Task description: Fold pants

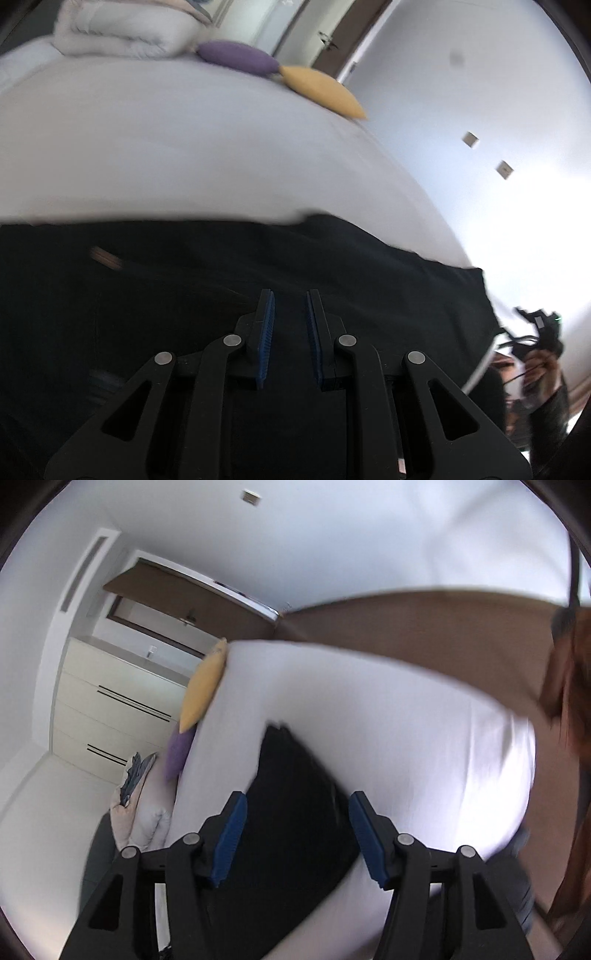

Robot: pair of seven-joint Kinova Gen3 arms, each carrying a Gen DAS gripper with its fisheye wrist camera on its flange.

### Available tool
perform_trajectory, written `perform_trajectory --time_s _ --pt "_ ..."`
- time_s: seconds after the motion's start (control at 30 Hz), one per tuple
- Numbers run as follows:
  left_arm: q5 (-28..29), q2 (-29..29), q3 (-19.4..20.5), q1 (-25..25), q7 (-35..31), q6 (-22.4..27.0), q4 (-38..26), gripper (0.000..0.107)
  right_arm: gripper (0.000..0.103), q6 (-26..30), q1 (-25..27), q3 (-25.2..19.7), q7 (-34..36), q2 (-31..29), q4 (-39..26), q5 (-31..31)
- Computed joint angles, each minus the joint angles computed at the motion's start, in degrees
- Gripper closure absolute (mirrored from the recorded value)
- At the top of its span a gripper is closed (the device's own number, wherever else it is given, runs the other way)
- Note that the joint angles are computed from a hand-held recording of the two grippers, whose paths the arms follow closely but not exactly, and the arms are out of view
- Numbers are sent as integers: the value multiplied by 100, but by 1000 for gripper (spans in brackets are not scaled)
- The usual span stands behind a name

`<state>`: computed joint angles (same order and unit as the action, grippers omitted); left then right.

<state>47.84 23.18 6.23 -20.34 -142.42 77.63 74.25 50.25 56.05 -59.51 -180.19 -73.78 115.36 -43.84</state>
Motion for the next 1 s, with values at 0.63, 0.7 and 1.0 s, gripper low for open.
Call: perform_trajectory --time_s 0.63,0.7,1.0 --pt "-309 170 95 713 42 -150 735 91 67 -1418 150 -604 -413 -986 883 -1832" --pt "-291 255 122 600 41 -29 672 91 78 -1747 184 -765 -180 -845 998 -2014" --pt "-327 293 117 490 168 186 449 91 93 -1524 341 -818 192 -196 612 -1297"
